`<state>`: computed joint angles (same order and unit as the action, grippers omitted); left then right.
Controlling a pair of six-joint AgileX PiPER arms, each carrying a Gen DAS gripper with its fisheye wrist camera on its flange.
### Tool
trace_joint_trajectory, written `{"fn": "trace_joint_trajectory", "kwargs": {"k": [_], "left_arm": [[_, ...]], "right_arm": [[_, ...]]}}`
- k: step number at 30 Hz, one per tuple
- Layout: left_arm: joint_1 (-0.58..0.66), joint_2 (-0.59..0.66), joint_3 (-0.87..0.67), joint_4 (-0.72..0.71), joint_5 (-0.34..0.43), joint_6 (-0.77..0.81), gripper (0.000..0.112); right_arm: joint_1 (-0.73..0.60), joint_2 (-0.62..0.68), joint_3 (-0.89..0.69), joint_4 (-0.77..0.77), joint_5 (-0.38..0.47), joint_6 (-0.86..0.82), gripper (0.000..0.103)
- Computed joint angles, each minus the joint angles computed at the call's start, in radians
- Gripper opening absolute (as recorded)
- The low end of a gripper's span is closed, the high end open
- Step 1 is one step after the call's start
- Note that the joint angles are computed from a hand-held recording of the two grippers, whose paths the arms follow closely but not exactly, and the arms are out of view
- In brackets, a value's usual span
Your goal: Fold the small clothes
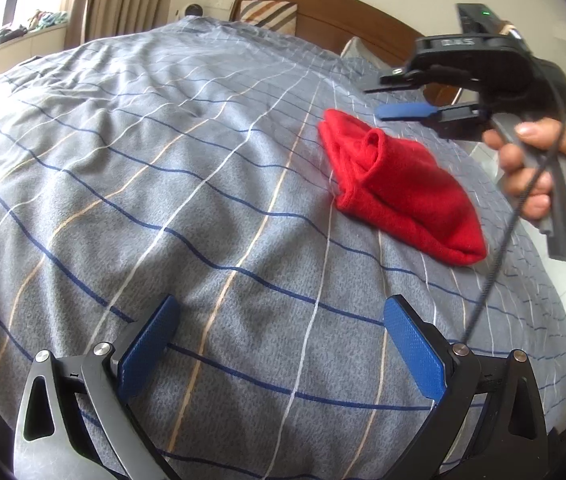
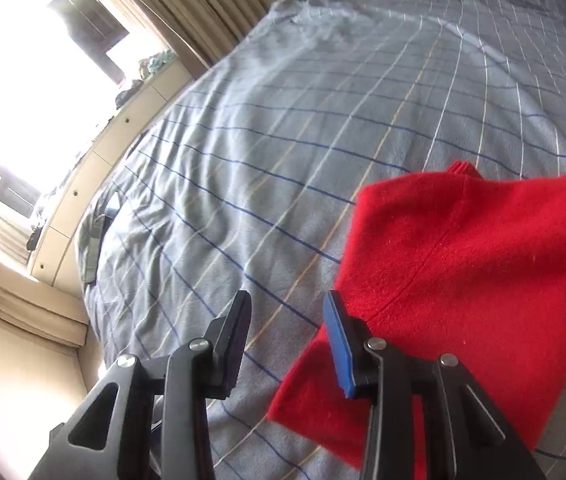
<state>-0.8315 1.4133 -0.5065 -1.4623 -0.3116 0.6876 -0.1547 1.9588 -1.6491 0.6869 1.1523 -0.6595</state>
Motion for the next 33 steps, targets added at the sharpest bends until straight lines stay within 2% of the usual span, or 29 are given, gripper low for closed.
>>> {"fn": "trace_joint_trajectory", "kwargs": {"k": [1,2,4,8,10,11,13,15,16,18,22,24,25,26,27,28,30,32,33], "left_arm": [[0.006,-0.002,0.002,0.019,0.006,-0.021,0.102],[0.009,-0.002,0.004,0.032,0.009,-0.036,0.102],[0.010,0.004,0.001,0.038,0.006,-0.043,0.102],[-0.013,0.016,-0.006,-0.004,-0.024,0.002,0.102],[-0.022,0.012,0.002,0.000,-0.033,-0.010,0.102],[-0.024,0.011,0.006,0.004,-0.034,-0.017,0.102],[-0.030,0.014,0.003,-0.013,-0.040,0.001,0.102],[-0.033,0.021,-0.007,-0.031,-0.046,0.023,0.102],[-0.031,0.024,-0.011,-0.029,-0.044,0.024,0.102],[-0.028,0.032,-0.021,-0.032,-0.040,0.031,0.102],[-0.038,0.043,-0.032,-0.082,-0.058,0.085,0.102],[-0.056,0.045,-0.034,-0.130,-0.081,0.127,0.102],[-0.065,0.044,-0.034,-0.141,-0.091,0.135,0.102],[-0.072,0.044,-0.034,-0.150,-0.100,0.142,0.103],[-0.078,0.048,-0.039,-0.160,-0.110,0.151,0.103],[-0.081,0.055,-0.047,-0.179,-0.117,0.170,0.103],[-0.089,0.071,-0.064,-0.217,-0.131,0.211,0.103],[-0.103,0.081,-0.076,-0.254,-0.153,0.252,0.103],[-0.108,0.086,-0.081,-0.269,-0.162,0.271,0.103]], "right_arm": [[-0.026,-0.054,0.041,0.011,-0.013,-0.048,0.044],[-0.038,-0.113,0.094,-0.017,-0.066,-0.086,0.049],[-0.011,-0.172,0.163,-0.158,-0.169,-0.090,0.049],[0.032,-0.095,0.286,-0.194,-0.188,-0.135,0.042],[0.074,-0.117,0.394,-0.177,-0.275,-0.210,0.042],[0.065,-0.136,0.418,-0.122,-0.266,-0.268,0.041],[0.005,-0.171,0.418,-0.039,-0.172,-0.311,0.041],[-0.079,-0.269,0.455,0.002,-0.139,-0.385,0.042],[-0.125,-0.315,0.477,0.008,-0.138,-0.423,0.042],[-0.198,-0.363,0.502,-0.032,-0.192,-0.439,0.042],[-0.278,-0.231,0.525,-0.117,-0.207,-0.375,0.043],[-0.288,-0.274,0.643,-0.089,-0.282,-0.476,0.042],[-0.298,-0.316,0.684,-0.072,-0.283,-0.507,0.042],[-0.316,-0.332,0.698,-0.071,-0.243,-0.498,0.042],[-0.335,-0.369,0.730,-0.069,-0.237,-0.490,0.043],[-0.356,-0.431,0.785,-0.058,-0.266,-0.516,0.046],[-0.404,-0.554,0.893,-0.024,-0.329,-0.601,0.070],[-0.481,-0.643,0.976,0.037,-0.358,-0.688,0.081],[-0.520,-0.673,1.011,0.066,-0.362,-0.722,0.082]]}}
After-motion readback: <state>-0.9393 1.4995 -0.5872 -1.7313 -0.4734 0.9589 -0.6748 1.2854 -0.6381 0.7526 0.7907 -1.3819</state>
